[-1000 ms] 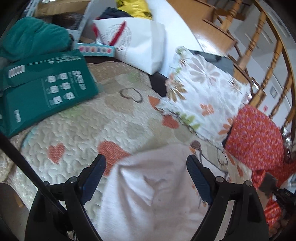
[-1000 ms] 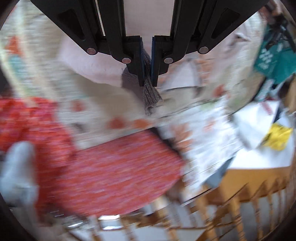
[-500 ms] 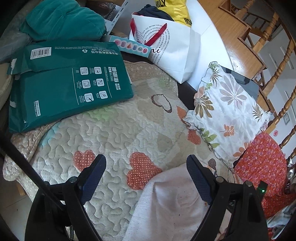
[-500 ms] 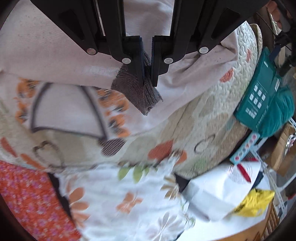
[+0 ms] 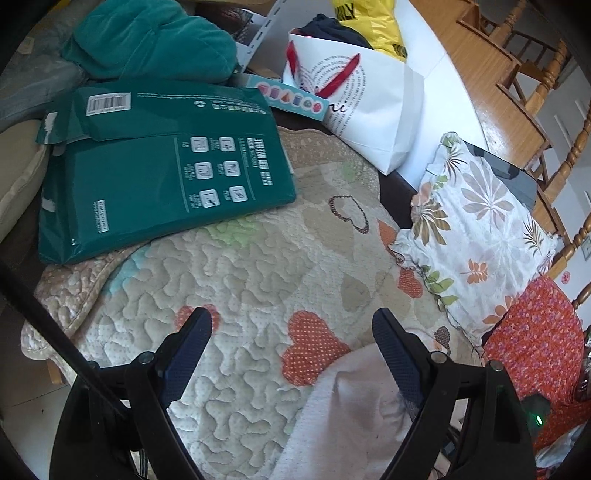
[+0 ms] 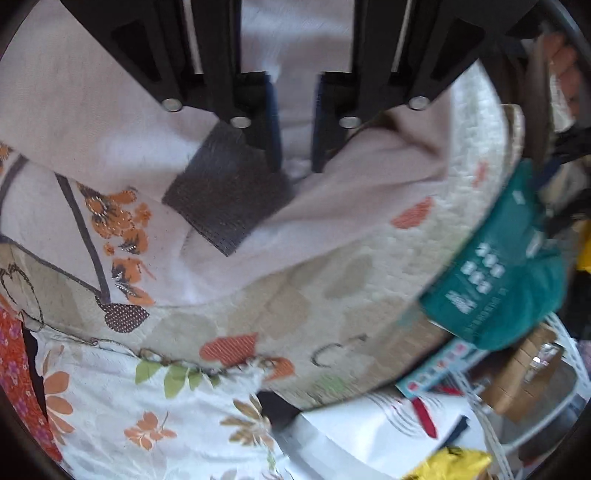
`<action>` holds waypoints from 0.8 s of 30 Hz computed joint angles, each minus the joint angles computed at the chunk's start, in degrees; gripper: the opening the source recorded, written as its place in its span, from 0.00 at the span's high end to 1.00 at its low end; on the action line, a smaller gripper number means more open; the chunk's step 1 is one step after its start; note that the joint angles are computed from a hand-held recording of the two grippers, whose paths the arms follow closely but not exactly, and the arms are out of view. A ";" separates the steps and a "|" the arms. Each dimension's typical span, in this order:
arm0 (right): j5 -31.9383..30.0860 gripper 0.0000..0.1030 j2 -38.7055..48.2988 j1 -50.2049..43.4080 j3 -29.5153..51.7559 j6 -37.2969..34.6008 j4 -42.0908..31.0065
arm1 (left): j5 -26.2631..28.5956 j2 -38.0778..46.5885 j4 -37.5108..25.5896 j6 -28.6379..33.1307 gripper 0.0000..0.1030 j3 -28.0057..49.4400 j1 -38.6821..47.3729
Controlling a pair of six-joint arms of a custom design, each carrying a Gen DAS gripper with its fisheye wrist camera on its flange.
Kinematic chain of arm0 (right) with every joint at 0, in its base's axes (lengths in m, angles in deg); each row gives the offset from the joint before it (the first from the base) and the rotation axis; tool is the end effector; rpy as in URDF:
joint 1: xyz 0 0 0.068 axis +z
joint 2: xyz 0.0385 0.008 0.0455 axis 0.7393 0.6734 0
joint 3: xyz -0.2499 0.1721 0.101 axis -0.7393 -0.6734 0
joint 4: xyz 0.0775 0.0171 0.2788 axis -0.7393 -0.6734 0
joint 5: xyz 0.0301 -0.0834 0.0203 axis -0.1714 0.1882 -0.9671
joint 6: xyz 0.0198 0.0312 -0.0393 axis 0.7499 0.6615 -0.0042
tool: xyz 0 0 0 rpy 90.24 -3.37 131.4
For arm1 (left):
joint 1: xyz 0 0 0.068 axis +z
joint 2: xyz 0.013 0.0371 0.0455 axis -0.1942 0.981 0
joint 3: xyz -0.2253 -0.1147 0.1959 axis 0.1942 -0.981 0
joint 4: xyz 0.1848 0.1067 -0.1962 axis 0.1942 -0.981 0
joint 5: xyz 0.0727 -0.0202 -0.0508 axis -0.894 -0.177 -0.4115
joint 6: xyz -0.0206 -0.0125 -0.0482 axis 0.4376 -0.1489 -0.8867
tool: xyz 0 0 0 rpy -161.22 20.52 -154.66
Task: Fold small clothes
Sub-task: 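Lay the cuff onto the sweatshirt body and open the right tool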
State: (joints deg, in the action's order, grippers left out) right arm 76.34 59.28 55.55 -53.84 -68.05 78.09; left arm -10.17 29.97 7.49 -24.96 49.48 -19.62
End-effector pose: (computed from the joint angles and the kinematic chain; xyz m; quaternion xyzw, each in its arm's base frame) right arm 0.2635 0.0443 0.1902 -0.0161 0.9339 0.1574 0.3206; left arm 0.2455 -0.0384 0.2188 -0.2226 0.8732 -0.1955 0.3869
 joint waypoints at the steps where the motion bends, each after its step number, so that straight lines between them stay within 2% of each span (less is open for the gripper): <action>1: -1.31 0.76 -2.69 0.30 -1.40 -0.39 -1.18 | 0.35 -0.05 -0.12 -0.02 0.15 -0.15 0.59; 4: -4.43 0.76 -10.78 4.60 -6.44 -0.51 -5.28 | 1.79 -0.56 -0.58 -0.44 0.15 -0.74 2.49; 8: 0.10 0.76 -17.59 16.68 -12.82 2.01 -7.24 | 2.10 -1.68 -0.88 -0.92 0.15 -1.52 3.66; 10: 5.46 0.74 -18.12 23.79 -14.91 4.42 -6.72 | 2.31 -2.17 -0.96 -1.12 0.15 -1.88 3.85; 11: 8.55 0.69 -16.98 27.11 -15.65 6.06 -5.83 | 2.34 -2.28 -1.01 -1.10 0.15 -2.01 3.76; 13: 10.16 0.61 -14.13 30.23 -16.56 8.89 -3.53 | 2.40 -2.15 -1.15 -1.04 0.15 -1.98 3.58; 16: 11.49 0.61 -10.42 34.41 -18.58 12.68 1.63 | 2.45 -2.16 -1.15 -1.17 0.15 -2.01 3.50; 17: 12.13 0.66 -9.79 35.56 -18.41 13.11 2.31 | 2.45 -2.16 -1.15 -1.17 0.15 -2.01 3.50; 18: 12.02 0.76 -9.15 36.20 -17.74 13.45 2.54 | 2.29 -2.18 -1.10 -1.15 0.15 -2.02 3.45; 19: 11.13 0.95 -9.38 35.86 -17.13 13.26 1.87 | 2.07 -2.25 -0.94 -1.26 0.15 -2.14 3.37; 23: 11.09 0.95 -21.65 33.42 -12.72 11.13 -10.84 | 1.44 -2.27 -0.63 -1.67 0.15 -2.36 3.01; 24: 11.19 0.95 -26.27 31.83 -10.42 9.76 -15.87 | 2.22 -2.25 -0.72 -1.12 0.15 -2.29 3.65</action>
State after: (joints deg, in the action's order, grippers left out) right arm 87.53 33.01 87.38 -64.25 -58.29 62.22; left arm -7.95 27.72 6.77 -26.09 47.19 -15.97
